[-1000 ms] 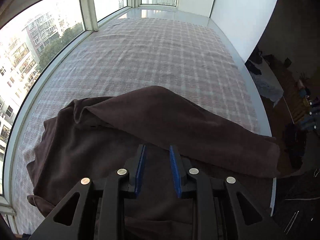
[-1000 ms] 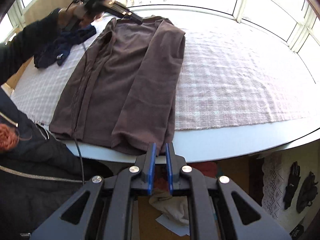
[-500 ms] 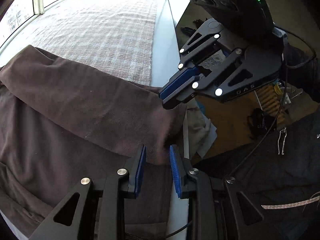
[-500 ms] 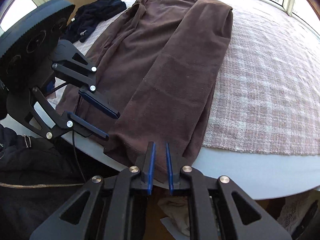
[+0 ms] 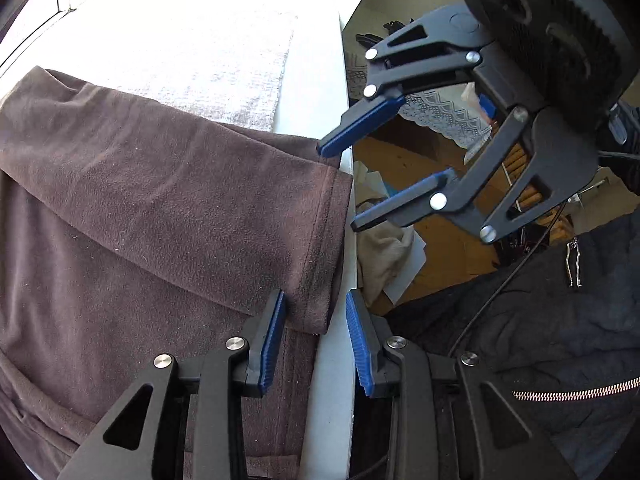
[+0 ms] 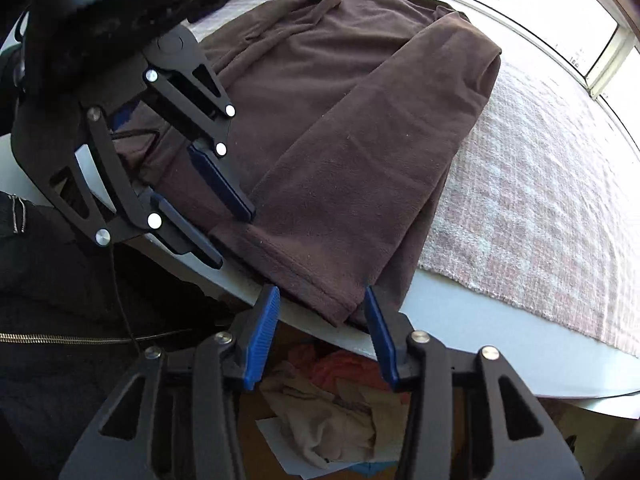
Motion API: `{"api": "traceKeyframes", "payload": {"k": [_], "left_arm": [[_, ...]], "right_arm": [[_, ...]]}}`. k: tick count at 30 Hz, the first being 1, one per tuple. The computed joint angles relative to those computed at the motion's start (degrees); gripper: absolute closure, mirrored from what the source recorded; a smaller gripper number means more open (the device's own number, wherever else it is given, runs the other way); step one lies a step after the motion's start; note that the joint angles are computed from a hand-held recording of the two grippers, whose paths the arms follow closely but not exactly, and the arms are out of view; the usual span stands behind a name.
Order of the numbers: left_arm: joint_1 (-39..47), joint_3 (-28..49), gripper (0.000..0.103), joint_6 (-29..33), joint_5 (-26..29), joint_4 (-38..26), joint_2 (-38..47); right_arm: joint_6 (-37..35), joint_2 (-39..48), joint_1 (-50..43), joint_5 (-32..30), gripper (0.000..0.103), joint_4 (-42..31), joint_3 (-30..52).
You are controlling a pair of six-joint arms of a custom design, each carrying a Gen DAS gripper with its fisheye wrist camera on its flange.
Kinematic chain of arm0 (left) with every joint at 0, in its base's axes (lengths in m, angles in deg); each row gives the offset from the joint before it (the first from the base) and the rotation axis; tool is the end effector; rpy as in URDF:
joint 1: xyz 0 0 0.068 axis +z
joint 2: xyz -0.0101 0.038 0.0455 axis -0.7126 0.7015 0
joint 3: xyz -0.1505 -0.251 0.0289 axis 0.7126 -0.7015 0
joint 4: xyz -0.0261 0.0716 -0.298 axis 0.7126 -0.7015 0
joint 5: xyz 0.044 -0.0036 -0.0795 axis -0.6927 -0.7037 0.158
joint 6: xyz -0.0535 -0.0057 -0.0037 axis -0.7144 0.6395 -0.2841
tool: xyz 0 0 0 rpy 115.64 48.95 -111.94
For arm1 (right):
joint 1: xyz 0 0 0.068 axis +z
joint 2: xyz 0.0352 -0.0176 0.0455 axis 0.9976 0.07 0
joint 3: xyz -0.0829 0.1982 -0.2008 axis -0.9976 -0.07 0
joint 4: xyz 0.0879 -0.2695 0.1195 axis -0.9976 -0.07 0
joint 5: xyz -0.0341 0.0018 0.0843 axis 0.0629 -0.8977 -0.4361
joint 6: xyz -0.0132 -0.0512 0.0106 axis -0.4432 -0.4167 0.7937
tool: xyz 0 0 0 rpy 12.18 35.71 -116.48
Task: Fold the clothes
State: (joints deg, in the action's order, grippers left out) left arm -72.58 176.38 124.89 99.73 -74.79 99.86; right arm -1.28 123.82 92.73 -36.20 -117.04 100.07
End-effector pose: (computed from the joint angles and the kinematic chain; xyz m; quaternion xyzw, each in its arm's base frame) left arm 0.3319 -0.1879 0.2461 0.6806 0.6933 -0.2364 0.0119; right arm 0.2890 0.0392 0.2867 -0.3129 0.9401 0.0461 0.1274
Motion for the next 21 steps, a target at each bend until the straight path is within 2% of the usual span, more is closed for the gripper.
{"api": "traceKeyframes", "payload": {"k": [4, 6, 9, 14, 16, 18, 19, 20, 21], "left_arm": [[-0.3, 1.4, 0.073, -1.5, 1.7, -0.7, 0.3], [0.1, 2.2, 0.073, -3.4, 4.3, -0.4, 0.0], [-0.6, 1.8, 0.072, -10.7, 6.6, 3.9, -1.1], [-5.1, -8.4, 0.071, -27.4, 1.7, 24.3, -9.4], [-6.3, -12.8, 0.071, -32.4, -0.3, 29.7, -12.7], [-7.7, -17.6, 0.071, -35.4, -2.8, 34.1, -16.2], [-8.5, -19.8, 0.071, -36.8, -4.1, 36.2, -17.9], [-9.4, -21.4, 0.071, -37.6, -5.5, 37.9, -18.8], [-10.5, -22.4, 0.071, -38.4, -6.8, 39.1, -19.1]], "right_arm": [[-1.3, 2.8, -3.6, -2.0, 0.07, -4.5, 4.5], [-2.0, 4.3, -6.2, -3.6, 0.07, -7.6, 8.6], [-1.8, 8.8, -11.6, -8.3, 0.069, -9.0, 17.8], [3.5, 18.8, -17.1, -15.5, 0.069, -4.0, 33.4], [5.2, 21.6, -18.6, -18.8, 0.068, -2.4, 38.4], [7.0, 22.3, -19.1, -21.3, 0.068, 1.3, 39.8], [7.6, 22.3, -19.1, -22.2, 0.064, 3.2, 39.9], [8.5, 22.3, -18.8, -22.8, 0.053, 5.3, 39.8], [8.9, 22.7, -18.4, -22.8, 0.05, 6.4, 40.0]]}}
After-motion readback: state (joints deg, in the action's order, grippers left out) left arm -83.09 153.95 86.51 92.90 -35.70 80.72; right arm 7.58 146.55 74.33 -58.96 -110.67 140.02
